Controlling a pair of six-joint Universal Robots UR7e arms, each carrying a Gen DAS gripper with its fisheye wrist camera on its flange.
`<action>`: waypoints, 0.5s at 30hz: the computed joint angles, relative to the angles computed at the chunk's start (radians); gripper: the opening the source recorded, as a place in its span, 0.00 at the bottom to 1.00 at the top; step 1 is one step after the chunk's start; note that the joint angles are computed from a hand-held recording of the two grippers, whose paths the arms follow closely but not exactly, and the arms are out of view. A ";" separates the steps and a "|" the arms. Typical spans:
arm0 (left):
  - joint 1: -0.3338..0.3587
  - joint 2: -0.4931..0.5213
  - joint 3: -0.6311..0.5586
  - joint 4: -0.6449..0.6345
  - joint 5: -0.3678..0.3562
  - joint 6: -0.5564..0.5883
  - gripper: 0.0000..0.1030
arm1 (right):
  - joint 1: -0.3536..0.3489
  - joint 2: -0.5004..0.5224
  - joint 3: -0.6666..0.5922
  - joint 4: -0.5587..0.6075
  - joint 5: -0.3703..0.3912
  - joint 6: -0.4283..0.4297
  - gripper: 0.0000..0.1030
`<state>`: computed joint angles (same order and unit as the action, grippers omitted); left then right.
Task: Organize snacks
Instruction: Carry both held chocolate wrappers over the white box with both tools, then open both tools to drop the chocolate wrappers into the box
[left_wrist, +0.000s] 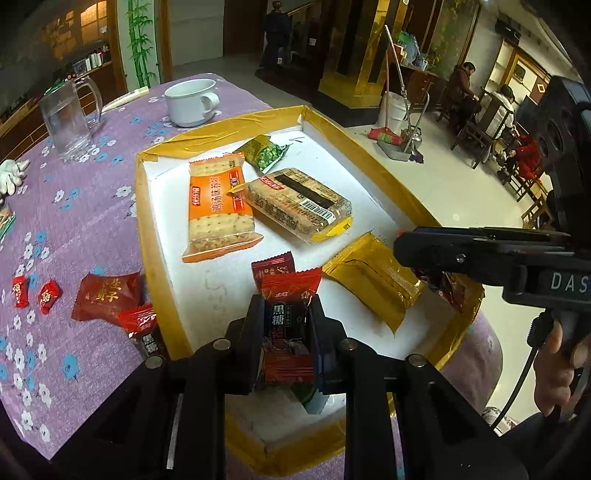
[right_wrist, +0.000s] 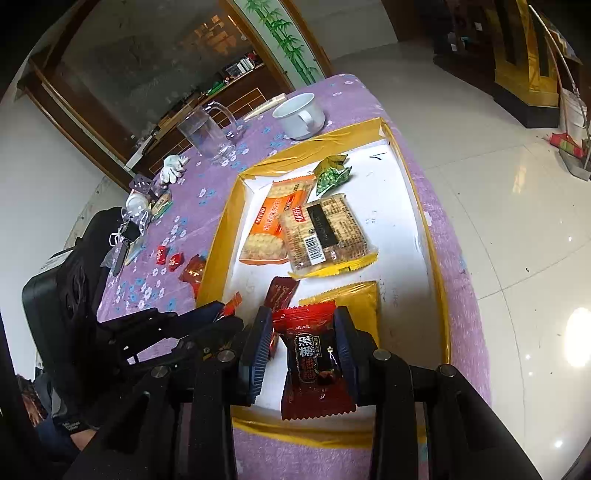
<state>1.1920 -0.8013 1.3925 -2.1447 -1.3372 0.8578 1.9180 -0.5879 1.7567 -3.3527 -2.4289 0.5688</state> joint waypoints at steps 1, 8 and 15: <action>-0.001 0.001 0.003 -0.005 0.002 0.002 0.19 | -0.003 -0.001 0.000 0.004 0.002 0.000 0.34; 0.000 0.007 0.015 -0.013 0.001 0.002 0.19 | -0.014 -0.006 0.007 0.014 -0.001 0.010 0.34; 0.000 0.020 0.015 -0.012 -0.002 -0.025 0.19 | -0.025 -0.020 0.014 0.035 -0.006 0.016 0.34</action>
<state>1.1920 -0.7812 1.4072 -2.1562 -1.3391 0.8328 1.8932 -0.6074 1.7712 -3.3174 -2.4350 0.5848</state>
